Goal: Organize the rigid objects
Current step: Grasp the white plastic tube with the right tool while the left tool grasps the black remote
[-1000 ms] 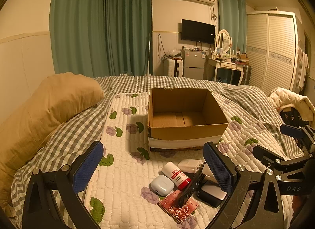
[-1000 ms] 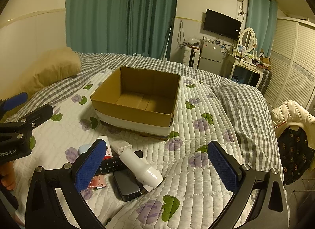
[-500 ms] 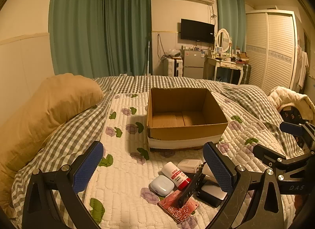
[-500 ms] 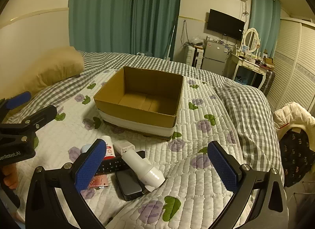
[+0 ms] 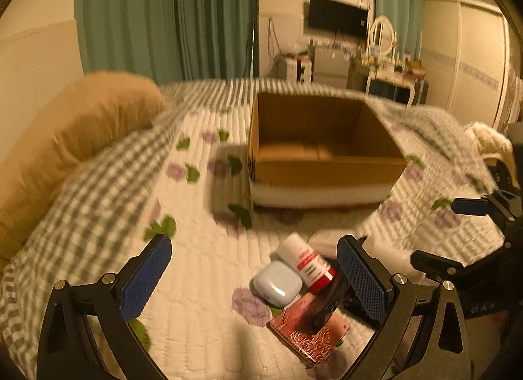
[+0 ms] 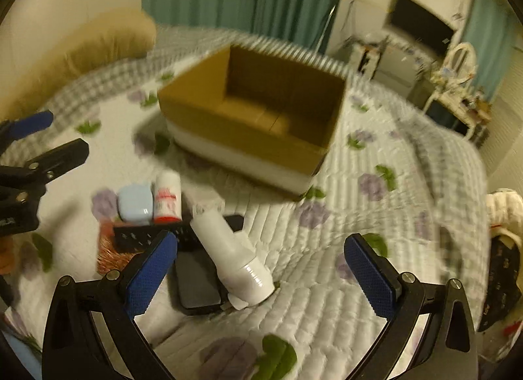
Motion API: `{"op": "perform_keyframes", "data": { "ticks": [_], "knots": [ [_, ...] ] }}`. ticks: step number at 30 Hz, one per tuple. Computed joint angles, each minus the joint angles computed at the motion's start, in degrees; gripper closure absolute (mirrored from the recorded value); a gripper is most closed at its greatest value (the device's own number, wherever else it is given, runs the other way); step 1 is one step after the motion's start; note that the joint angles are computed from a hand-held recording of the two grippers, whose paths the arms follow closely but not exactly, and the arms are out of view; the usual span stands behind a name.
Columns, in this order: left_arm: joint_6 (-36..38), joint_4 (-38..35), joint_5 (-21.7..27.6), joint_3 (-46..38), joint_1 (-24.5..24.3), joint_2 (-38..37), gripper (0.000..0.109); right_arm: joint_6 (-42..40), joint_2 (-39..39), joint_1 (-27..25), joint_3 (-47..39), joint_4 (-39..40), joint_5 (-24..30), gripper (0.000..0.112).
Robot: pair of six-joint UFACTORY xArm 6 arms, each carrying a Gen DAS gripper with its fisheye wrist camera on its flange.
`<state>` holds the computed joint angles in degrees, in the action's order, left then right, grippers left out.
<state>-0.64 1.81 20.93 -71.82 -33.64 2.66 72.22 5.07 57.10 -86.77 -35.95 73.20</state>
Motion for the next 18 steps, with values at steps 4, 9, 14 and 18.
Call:
{"op": "perform_keyframes", "data": {
  "ticks": [4,9,14,18],
  "knots": [
    [0.28,0.31,2.13,-0.56,-0.73,1.77,0.006,-4.09,-0.91,-4.98,5.17,9.22,-9.62,0.021],
    [3.71,-0.28,2.78,0.22,-2.3,2.08,0.006,-9.59,0.11,-7.62,7.77,18.84,-14.22,0.052],
    [9.58,-3.57,4.67,0.39,-3.7,2.59,0.018,-5.15,-0.31,-5.05,6.77,13.47,-10.39,0.059],
    [14.72,-7.31,9.2,-1.28,-4.83,4.21,0.038,-0.73,-2.76,-2.92,7.69,9.2,-8.95,0.063]
  ]
}}
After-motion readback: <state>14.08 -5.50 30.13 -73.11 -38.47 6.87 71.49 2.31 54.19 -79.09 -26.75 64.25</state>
